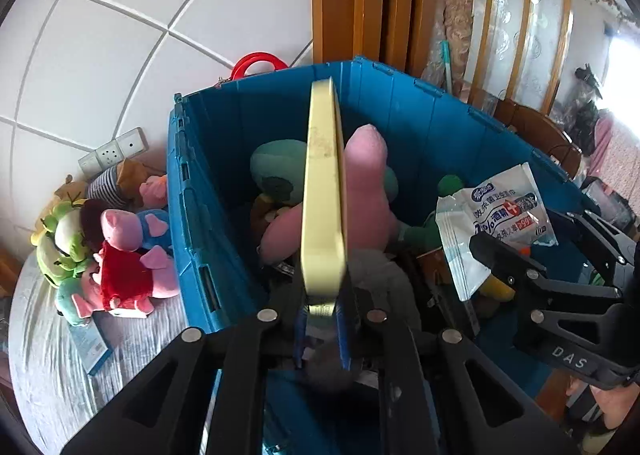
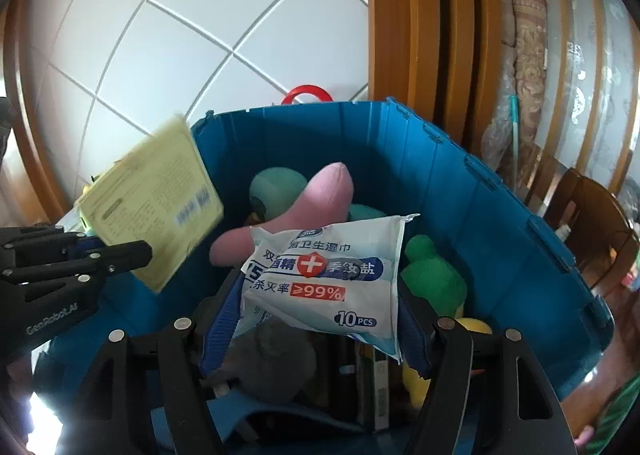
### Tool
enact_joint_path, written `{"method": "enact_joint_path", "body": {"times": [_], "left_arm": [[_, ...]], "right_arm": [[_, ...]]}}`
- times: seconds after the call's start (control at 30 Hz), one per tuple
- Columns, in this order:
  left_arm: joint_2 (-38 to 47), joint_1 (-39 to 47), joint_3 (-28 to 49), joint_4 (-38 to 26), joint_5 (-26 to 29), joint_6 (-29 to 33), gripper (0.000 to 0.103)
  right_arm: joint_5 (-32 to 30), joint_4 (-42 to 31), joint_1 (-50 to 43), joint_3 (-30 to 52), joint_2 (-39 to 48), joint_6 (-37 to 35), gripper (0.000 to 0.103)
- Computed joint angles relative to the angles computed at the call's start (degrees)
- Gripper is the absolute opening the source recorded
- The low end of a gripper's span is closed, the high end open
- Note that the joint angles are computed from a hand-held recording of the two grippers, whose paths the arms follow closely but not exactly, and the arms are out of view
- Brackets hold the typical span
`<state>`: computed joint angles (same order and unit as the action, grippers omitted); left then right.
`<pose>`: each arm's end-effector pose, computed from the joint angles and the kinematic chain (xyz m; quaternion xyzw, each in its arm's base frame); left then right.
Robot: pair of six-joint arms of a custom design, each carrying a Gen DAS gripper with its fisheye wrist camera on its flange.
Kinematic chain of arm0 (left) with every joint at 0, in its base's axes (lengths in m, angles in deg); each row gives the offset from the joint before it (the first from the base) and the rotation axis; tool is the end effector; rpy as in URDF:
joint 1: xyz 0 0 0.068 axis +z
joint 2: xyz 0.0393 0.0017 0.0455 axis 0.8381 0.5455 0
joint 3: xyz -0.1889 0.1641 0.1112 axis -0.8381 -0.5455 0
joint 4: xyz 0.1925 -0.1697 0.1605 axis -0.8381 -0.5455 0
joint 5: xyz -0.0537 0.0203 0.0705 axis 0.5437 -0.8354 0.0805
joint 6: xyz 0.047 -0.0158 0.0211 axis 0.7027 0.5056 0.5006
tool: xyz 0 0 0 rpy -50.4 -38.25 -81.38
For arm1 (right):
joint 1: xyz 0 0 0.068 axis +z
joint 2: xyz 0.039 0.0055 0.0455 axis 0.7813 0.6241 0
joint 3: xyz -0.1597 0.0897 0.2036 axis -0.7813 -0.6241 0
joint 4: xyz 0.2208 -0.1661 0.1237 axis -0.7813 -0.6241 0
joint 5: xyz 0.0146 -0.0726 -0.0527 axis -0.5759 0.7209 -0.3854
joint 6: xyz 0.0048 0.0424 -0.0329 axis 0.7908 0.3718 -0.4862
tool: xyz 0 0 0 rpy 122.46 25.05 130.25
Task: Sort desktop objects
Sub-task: 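Carry the wet-wipes pack and cream box over the blue crate with both tools, then open both tools to drop the wipes and box into the crate, then move both tools back toward the boxes and tape roll beside the crate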
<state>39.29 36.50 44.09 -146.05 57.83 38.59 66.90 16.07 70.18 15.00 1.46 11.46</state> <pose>0.1995 -0.0731 0.4529 0.1446 0.9178 -0.0550 0.3657 0.1655 0.0507 0.4375 -0.0459 0.8946 0.0381 0.4429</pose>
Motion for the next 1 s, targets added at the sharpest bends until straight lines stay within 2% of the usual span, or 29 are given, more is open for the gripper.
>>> {"method": "enact_joint_path", "body": {"times": [0.03,0.07,0.1,0.17,0.3,0.4,0.43,0.77,1.0], "left_arm": [[0.0,-0.3,0.1,-0.2,-0.5,-0.1,0.034],[-0.3,-0.5,0.1,-0.2,-0.9,-0.2,0.054],[-0.7,-0.6,0.0,0.0,-1.2,-0.4,0.068],[-1.6,-0.9,-0.3,0.5,-1.8,-0.7,0.075],[-2.7,-1.7,-0.7,0.4,-2.7,-1.1,0.075],[-3.8,-1.8,-1.6,0.3,-2.9,-1.2,0.075],[-4.3,-1.8,-1.9,0.1,-2.9,-1.3,0.075],[-7.9,-1.5,-2.4,-1.8,-4.4,-2.7,0.075],[-12.1,4.1,-3.7,-3.1,-1.2,-0.9,0.075]], "right_arm": [[-0.5,0.2,-0.5,-0.3,-0.1,-0.2,0.074],[-1.6,0.7,-1.9,-0.4,0.0,-1.0,0.075],[-2.6,1.1,-3.0,-0.4,0.1,-1.7,0.077],[-2.8,1.4,-3.4,-0.3,0.3,-1.8,0.077],[-3.1,1.2,-3.7,-0.6,-0.3,-1.5,0.08],[-2.0,1.1,-4.1,-0.2,-0.4,-1.5,0.099],[-1.5,0.9,-4.5,0.0,-0.4,-1.6,0.102],[1.0,-1.8,-2.5,0.5,-3.6,-0.2,0.102],[7.2,-3.7,4.9,1.2,-5.3,3.3,0.103]]}}
